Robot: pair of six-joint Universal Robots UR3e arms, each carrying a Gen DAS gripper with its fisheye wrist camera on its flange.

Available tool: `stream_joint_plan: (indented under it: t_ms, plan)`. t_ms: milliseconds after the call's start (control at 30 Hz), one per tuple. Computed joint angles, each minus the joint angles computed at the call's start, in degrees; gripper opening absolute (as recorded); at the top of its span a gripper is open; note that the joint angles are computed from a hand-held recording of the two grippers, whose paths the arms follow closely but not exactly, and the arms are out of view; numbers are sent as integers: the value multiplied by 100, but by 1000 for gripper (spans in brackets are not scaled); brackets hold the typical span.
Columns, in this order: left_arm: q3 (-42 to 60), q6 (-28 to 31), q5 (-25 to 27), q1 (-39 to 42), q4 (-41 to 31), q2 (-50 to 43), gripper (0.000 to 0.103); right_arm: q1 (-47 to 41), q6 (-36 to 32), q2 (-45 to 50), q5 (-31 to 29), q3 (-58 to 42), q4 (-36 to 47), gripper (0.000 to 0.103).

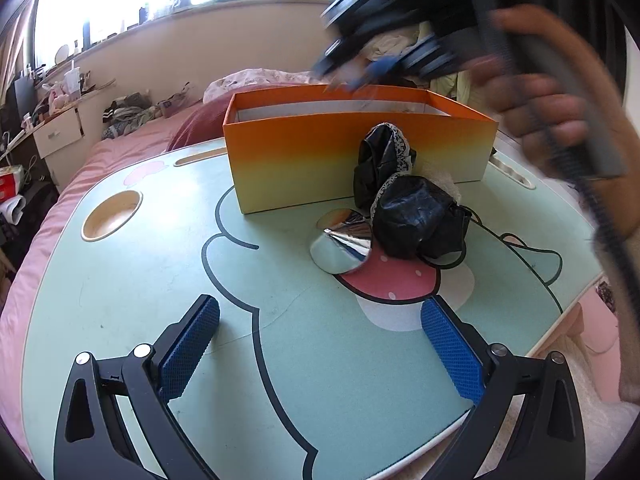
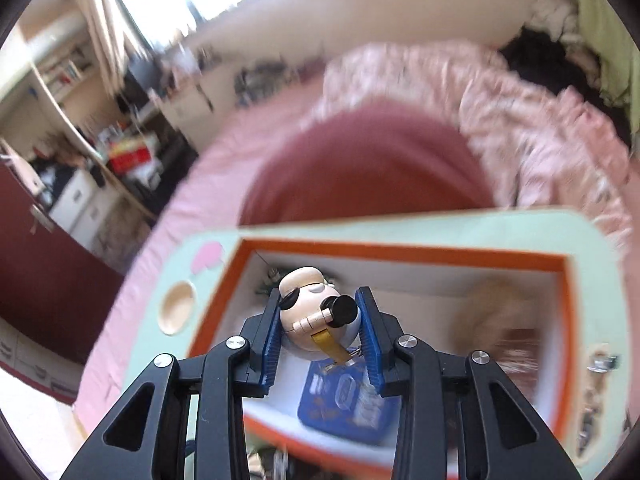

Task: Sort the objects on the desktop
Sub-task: 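Lift the figurine keychain out and set it on the table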

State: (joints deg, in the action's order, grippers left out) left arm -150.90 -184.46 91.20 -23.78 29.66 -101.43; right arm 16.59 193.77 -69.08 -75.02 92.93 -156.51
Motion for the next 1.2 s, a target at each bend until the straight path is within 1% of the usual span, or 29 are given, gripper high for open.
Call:
stream_joint_plan:
  t_ms: [100,133,200,300,333,400,433,533,600,667,700,733,767,800,833,900,967,1000,1033,1100,1133,1167,1200]
  plan:
    - [-6,7,-9,10,7,-1,101,-332,-37,-1240,482,1763,-1211,34]
    - [-15,20,-34,39,2,8,101,-331,-22,-1727,314,2363,-1416,34]
    - [-5,23,-28,41,7,-8,101,-311,11,-2246,89,3295,-2018,34]
    - [-20,23,-29,41,25,-11,101,-315,25,-2634,-396,4230,-2421,34]
    - [-22,27,-30,44,32,-15,101,-225,148,-2577,-741,4417,-2570,34]
    - [-32,31,-27,43,33,-5,101,-105,276,-2258,-1082,4512,-2788,34]
    - [-31,27,-10,27,39,-10,101,-97,270,-2028,-1047,4495,-2828,34]
    - [-43,25,-29,37,49,-10,101,-134,243,-1354,-639,4260,-2921,34]
    - [-53,3,-4,1,42,10,101,-66,233,-1014,-545,4267,-3503,35]
    - [-55,5,-18,15,33,15,101,-20,236,-965,-598,4391,-3975,37]
    - [-57,2,-13,9,30,21,101,-55,249,-1071,-593,4592,-4268,49]
    - [-57,2,-13,9,30,21,101,-96,273,-1247,-590,4795,-4517,66]
    - [-54,0,-3,2,31,17,101,-165,272,-1450,-590,5110,-4905,72]
    - [-55,2,-5,4,29,21,101,-238,228,-1697,-604,5318,-5058,77]
    - [-58,3,-7,6,29,25,101,-182,191,-1851,-772,5504,-5207,77]
    - [-58,3,-7,6,29,25,101,46,69,-2115,-1157,5760,-5205,77]
    - [-60,4,-11,9,37,17,101,374,-43,-2003,-1452,5955,-5391,82]
    - [-58,0,-5,3,32,22,101,611,-75,-1812,-1669,5933,-5423,88]
    - [-58,0,-5,3,32,22,101,964,-32,-1438,-2032,5783,-5464,89]
    - [-62,5,-9,8,32,25,101,1436,27,-749,-2547,5362,-5427,89]
    - [-65,9,-13,14,39,21,101,1678,68,-453,-2898,4973,-5115,92]
    - [-51,7,22,-16,18,28,101,1962,18,-179,-3387,4690,-4988,97]
    - [-56,11,24,-16,-13,64,101,2023,117,-95,-3467,4648,-5012,103]
